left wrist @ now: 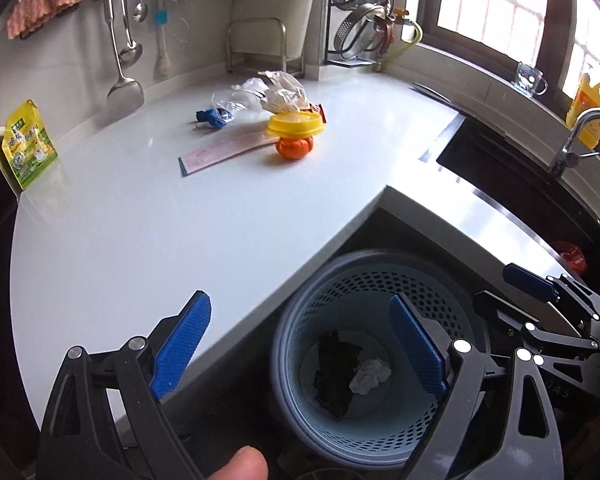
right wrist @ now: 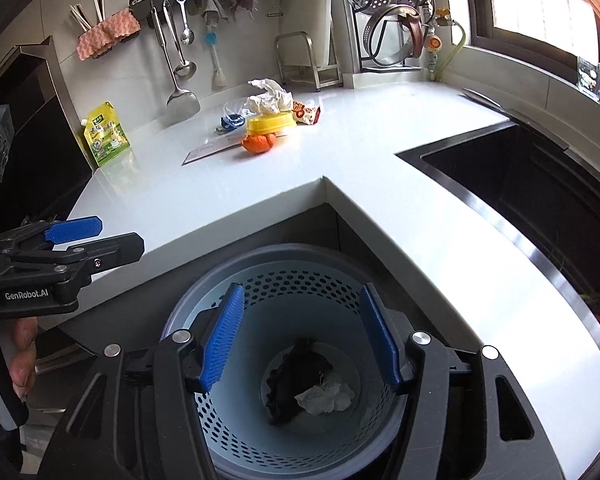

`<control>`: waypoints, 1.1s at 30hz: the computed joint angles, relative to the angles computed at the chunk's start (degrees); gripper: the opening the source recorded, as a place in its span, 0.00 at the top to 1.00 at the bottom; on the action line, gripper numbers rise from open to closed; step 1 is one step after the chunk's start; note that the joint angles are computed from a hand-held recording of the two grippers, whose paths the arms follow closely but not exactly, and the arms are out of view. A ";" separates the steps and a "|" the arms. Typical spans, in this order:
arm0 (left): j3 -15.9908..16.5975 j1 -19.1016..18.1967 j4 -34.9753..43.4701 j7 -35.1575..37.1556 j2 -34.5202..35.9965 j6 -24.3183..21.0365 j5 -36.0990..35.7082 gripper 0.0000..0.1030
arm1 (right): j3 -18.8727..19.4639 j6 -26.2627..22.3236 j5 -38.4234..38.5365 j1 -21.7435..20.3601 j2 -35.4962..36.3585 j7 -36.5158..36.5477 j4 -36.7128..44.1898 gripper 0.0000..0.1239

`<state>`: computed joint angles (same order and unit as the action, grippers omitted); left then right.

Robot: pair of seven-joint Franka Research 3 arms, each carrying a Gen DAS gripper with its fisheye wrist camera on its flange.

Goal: Collect trash
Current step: 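Move both tools back to the counter and grasp the yellow lid with the right tool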

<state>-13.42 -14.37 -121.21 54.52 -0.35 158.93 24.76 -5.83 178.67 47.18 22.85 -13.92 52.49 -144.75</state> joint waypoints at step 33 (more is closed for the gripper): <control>4.86 1.68 24.89 0.34 19.35 -7.00 2.59 0.09 | 11.20 -17.29 -10.40 -13.88 36.60 -0.70 49.43 0.40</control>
